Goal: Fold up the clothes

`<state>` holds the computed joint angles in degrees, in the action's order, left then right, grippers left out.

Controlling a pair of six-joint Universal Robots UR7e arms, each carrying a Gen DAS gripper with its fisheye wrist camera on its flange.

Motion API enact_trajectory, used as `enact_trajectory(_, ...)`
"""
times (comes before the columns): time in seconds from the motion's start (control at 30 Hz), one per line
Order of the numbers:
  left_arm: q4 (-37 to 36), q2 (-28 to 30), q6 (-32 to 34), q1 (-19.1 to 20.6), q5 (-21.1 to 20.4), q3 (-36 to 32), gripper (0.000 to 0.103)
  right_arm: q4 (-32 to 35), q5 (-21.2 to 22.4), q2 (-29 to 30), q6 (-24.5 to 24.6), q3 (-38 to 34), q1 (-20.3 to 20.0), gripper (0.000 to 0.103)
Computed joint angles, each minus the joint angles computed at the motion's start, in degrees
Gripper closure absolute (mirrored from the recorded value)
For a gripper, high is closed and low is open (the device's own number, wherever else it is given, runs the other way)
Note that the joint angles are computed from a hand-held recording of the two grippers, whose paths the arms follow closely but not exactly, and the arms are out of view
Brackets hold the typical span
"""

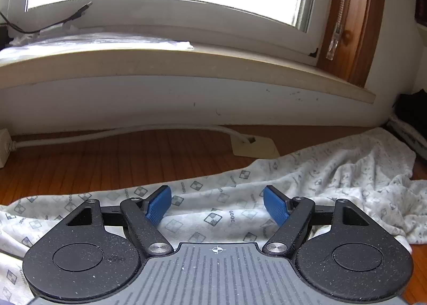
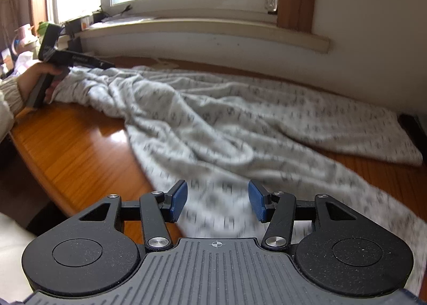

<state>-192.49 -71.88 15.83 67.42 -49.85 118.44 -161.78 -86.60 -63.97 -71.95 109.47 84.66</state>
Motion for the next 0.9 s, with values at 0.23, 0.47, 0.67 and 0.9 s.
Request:
enact_trajectory(0.23,0.3,0.3,-0.7,0.1,-0.1,-0.4,0.024,1.0,-0.6,-2.6,-0.2,2.2,-0.8,0.052)
enact_trajectory(0.47,0.7,0.1,-1.2,0.2,-0.5,-0.4,0.024,0.5,-1.0,-3.2,-1.6,3.4,-1.3,0.052)
enact_trajectory(0.67,0.9,-0.2,-1.6,0.5,-1.1,-0.3,0.024,-1.3,-1.2,-2.1,-3.0,2.4,-1.5,0.097)
enact_trajectory(0.9,1.1,-0.4,-2.1,0.7,-2.0,-0.3,0.024,-9.7,-0.5,3.3,-3.3,-6.1,1.7,0.099)
